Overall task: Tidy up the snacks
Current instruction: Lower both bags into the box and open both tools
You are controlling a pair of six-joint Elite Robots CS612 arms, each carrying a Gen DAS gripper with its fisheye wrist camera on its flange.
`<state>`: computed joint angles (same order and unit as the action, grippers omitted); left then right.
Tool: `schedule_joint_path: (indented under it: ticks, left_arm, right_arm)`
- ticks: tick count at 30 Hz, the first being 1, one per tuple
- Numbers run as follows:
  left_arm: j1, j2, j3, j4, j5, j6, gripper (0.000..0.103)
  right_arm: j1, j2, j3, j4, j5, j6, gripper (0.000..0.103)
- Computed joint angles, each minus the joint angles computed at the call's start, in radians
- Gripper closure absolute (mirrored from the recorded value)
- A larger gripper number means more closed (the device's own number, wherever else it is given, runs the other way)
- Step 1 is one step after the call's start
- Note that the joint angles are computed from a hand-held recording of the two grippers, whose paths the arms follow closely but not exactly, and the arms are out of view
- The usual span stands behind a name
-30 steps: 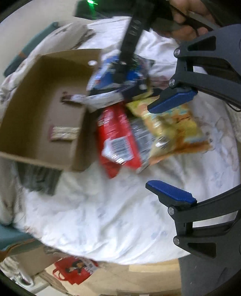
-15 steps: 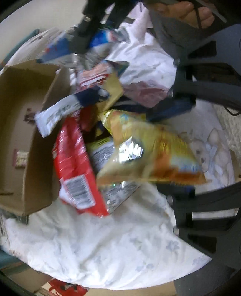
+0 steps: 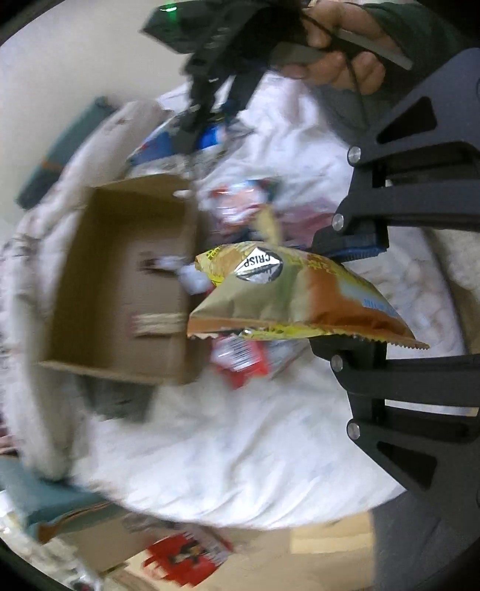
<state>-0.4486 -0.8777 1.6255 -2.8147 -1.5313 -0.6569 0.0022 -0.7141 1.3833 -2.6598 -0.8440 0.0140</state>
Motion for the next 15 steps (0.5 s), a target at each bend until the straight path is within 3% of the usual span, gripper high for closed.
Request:
schedule_joint_path:
  ticks: [7,15]
  left_arm:
    - [0.035,0.032,-0.111,0.058,0.064,0.036,0.079]
    - [0.069,0.112,-0.233,0.103,0.023,0.053,0.079]
  right_arm:
    - [0.015,0.005,-0.058,-0.038,-0.032,-0.004,0.039]
    - [0.036,0.072,-0.190,0.076,-0.092,-0.051,0.039]
